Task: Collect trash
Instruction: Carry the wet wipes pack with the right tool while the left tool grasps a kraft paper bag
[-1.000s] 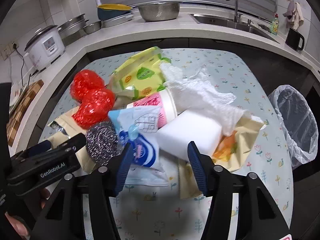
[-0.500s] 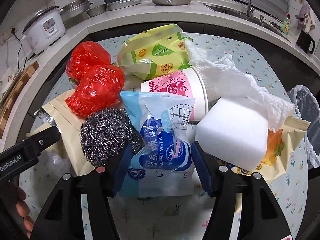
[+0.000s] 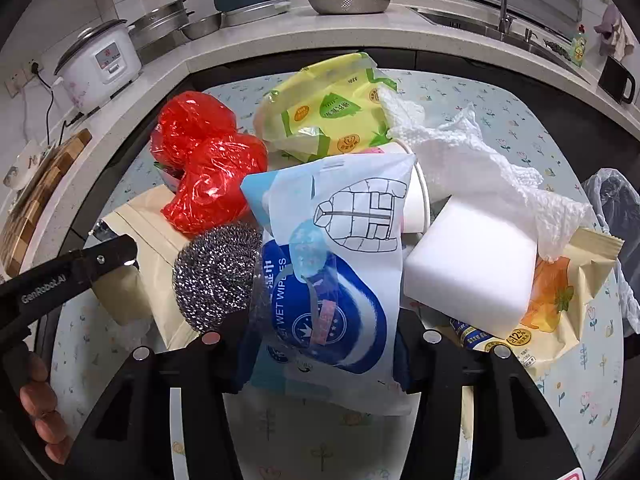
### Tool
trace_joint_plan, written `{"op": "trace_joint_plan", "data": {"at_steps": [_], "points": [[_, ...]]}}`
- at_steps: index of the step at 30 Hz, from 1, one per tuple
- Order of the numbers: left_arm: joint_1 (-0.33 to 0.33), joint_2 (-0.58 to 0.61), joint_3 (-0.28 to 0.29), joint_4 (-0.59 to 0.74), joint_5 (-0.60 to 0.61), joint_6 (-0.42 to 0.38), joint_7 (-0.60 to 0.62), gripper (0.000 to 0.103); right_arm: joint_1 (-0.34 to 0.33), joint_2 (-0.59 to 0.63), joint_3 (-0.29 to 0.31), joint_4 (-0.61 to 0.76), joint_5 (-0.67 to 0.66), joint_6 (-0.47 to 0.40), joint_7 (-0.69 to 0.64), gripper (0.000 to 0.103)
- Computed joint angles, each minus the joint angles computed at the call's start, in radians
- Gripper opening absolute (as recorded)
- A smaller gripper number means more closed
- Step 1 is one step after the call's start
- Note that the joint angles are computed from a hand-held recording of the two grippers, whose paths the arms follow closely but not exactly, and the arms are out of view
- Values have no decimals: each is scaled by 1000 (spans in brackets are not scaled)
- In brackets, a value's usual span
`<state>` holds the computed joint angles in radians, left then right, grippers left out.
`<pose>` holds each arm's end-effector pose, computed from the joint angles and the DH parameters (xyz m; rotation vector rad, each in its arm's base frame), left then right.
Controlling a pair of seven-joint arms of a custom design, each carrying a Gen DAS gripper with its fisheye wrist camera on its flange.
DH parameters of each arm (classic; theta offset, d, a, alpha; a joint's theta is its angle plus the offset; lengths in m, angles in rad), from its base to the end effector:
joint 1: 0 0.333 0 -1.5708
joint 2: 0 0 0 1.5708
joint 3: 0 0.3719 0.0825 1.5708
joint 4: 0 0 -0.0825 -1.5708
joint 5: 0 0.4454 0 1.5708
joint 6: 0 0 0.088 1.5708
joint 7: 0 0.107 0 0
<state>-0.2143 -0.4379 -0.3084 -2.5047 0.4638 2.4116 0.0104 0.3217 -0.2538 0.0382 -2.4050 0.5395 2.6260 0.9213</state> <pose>0.4055 -0.2385 0.4855 -2.4575 1.0798 -0.5652 0.4996 0.1758 0.4807 -2.2732 1.1970 -0.2049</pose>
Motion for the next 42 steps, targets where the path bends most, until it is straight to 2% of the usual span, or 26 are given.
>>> {"op": "trace_joint_plan", "data": {"at_steps": [4,5,11,26,32,42], "points": [[5,-19,-25,13,47,-24,-11,25,7,-42,-11,-8,24,-4,-18,51],[5,-25,-27,15,57,-27,-11,0,9,-53,-16,-12,32,-5,-25,51],[-7,-54,-29,24,61,-26,-9,0,12,-119,-34,-26,65,-7,-51,51],[-20,-74,-84,118,143,-80,-23,0,-13,-205,-84,-40,110,-10,-80,51],[-19,15,-105,224,211,-86,6,0,-42,-194,-111,-13,131,9,-86,51],[-75,282,-94,471,331,-48,50,0,-124,-132,-152,50,134,34,-86,51]]}}
